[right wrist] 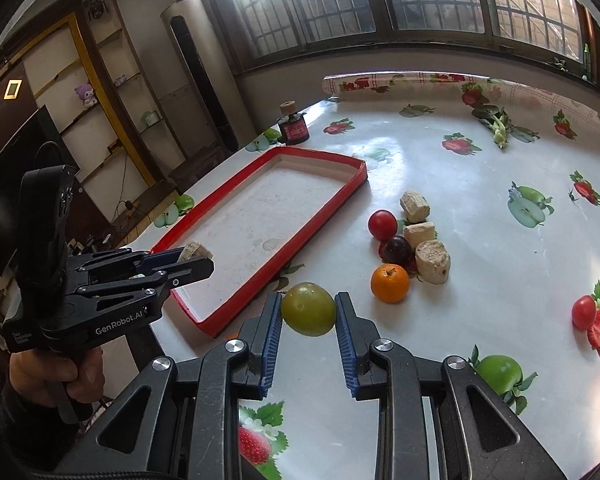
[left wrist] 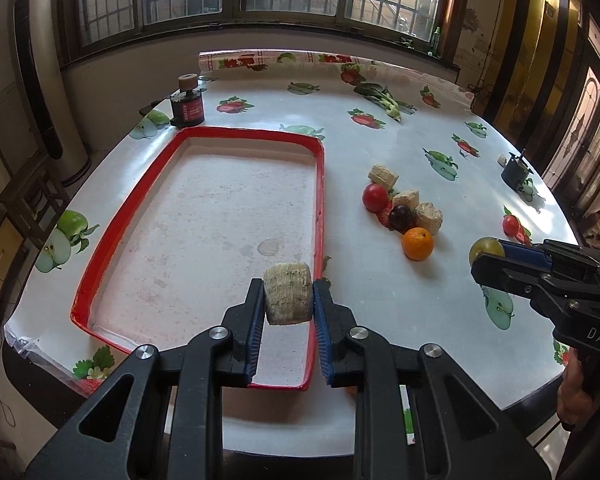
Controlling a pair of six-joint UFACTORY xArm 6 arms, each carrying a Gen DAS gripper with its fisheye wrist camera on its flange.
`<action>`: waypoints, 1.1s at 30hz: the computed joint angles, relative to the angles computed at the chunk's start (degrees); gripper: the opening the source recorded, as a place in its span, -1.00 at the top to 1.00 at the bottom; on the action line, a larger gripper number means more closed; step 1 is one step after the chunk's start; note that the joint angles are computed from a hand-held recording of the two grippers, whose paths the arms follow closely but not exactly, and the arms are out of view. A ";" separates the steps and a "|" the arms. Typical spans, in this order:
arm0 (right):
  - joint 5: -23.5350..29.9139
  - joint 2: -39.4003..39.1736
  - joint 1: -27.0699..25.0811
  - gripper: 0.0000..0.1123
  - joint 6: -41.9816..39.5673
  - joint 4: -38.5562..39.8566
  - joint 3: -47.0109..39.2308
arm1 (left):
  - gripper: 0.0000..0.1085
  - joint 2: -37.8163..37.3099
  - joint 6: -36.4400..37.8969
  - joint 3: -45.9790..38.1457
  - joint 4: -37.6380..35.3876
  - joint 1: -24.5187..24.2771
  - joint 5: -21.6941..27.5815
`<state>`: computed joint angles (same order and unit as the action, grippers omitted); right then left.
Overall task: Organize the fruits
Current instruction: 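Carry the cake into the red tray with the left tool while the right tool drops the grape there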
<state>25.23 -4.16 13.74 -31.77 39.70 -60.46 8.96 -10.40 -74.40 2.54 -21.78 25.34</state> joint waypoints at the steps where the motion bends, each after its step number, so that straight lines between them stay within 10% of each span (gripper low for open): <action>1: 0.14 0.76 0.40 0.52 -0.10 0.31 -0.92 | 0.62 0.00 -0.07 0.04 -0.02 0.50 -0.04; 33: 13.54 40.62 7.07 0.48 14.17 -19.33 -45.69 | 0.61 11.63 1.88 -8.49 -3.31 7.66 3.83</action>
<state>38.77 36.47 20.80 -17.60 20.38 -106.15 20.59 -8.52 -82.89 -0.77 -14.13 29.17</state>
